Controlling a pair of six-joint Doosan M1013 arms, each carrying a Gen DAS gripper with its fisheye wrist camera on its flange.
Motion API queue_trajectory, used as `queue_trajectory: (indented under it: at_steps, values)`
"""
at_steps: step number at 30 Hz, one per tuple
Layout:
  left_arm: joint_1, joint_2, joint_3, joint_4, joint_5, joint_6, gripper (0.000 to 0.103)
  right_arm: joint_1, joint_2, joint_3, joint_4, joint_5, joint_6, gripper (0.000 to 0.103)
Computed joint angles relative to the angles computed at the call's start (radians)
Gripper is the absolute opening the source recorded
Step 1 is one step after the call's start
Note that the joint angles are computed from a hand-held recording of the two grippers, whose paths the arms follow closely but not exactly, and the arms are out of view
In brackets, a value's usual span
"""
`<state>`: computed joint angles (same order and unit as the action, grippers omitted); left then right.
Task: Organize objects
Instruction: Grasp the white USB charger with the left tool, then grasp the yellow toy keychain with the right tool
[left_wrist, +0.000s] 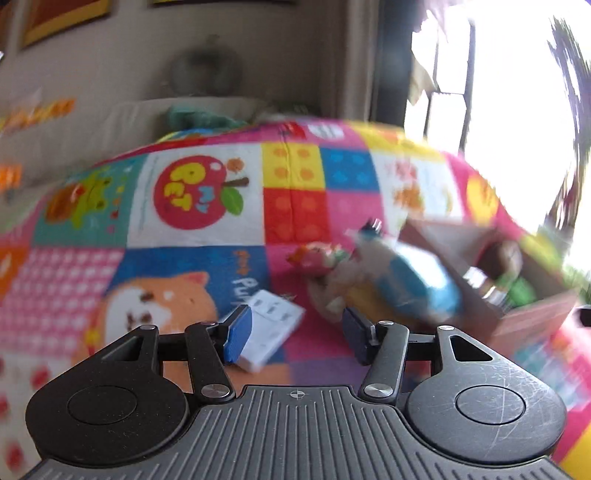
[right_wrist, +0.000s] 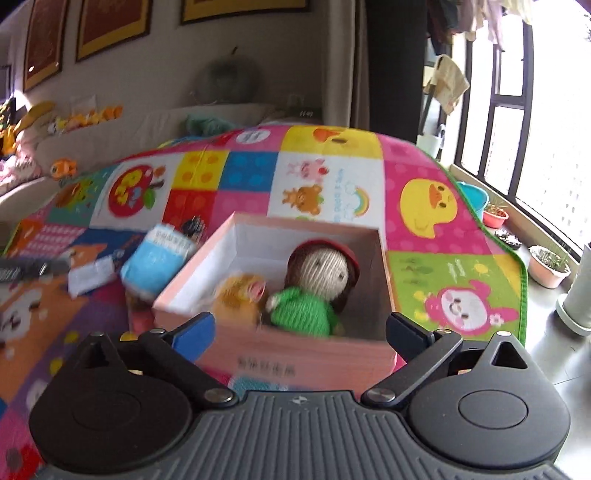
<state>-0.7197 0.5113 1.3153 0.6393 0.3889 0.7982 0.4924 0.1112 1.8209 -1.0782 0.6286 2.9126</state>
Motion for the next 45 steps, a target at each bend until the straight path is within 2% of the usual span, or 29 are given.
queue_trajectory:
  at_steps: [2, 5, 8, 10, 15, 17, 19, 21, 25, 27, 30, 32, 37, 41, 45]
  values:
    - [0.008, 0.031, -0.049, -0.077, 0.049, 0.14, 0.059, 0.01, 0.0, 0.008, 0.04, -0.006, -0.038, 0.099]
    - [0.016, 0.069, -0.108, -0.109, 0.109, 0.214, 0.059, 0.024, -0.005, 0.018, 0.052, -0.015, -0.044, 0.101]
    - [0.033, 0.107, -0.17, -0.252, 0.171, 0.355, 0.06, 0.027, -0.014, 0.022, 0.084, -0.038, -0.069, 0.103]
    - [0.038, 0.122, -0.188, -0.252, 0.176, 0.354, 0.06, 0.028, -0.015, 0.021, 0.107, -0.049, -0.093, 0.103]
    - [0.053, 0.146, -0.227, -0.406, 0.229, 0.422, 0.06, 0.035, -0.008, 0.011, 0.137, -0.078, -0.149, 0.103]
    - [0.04, 0.132, -0.197, -0.33, 0.208, 0.373, 0.055, 0.04, -0.002, 0.006, 0.136, -0.081, -0.162, 0.103]
    - [0.028, 0.115, -0.174, -0.314, 0.217, 0.337, 0.053, 0.042, 0.004, 0.001, 0.141, -0.089, -0.179, 0.103]
    - [0.018, 0.087, -0.138, -0.374, 0.215, 0.36, 0.053, 0.046, 0.008, -0.001, 0.143, -0.095, -0.191, 0.103]
    - [-0.01, 0.007, -0.018, -0.523, 0.163, 0.479, 0.053, 0.055, 0.014, -0.003, 0.13, -0.101, -0.202, 0.103]
    - [-0.037, -0.03, 0.047, -0.452, 0.127, 0.421, 0.053, 0.055, 0.014, -0.003, 0.147, -0.117, -0.22, 0.103]
    - [-0.068, -0.066, 0.114, -0.275, 0.098, 0.223, 0.053, 0.057, 0.027, -0.015, 0.172, -0.124, -0.243, 0.103]
    - [-0.071, -0.078, 0.134, -0.243, 0.089, 0.137, 0.053, 0.054, 0.045, -0.032, 0.201, -0.12, -0.253, 0.103]
    - [-0.071, -0.081, 0.136, -0.236, 0.088, 0.106, 0.053, 0.026, 0.088, -0.081, 0.426, -0.188, -0.411, 0.091]
    - [-0.071, -0.082, 0.14, -0.225, 0.081, 0.1, 0.053, 0.025, 0.133, -0.126, 0.538, -0.172, -0.523, 0.089]
    - [-0.074, -0.085, 0.149, -0.199, 0.071, 0.071, 0.053, 0.015, 0.148, -0.142, 0.675, -0.179, -0.645, 0.062]
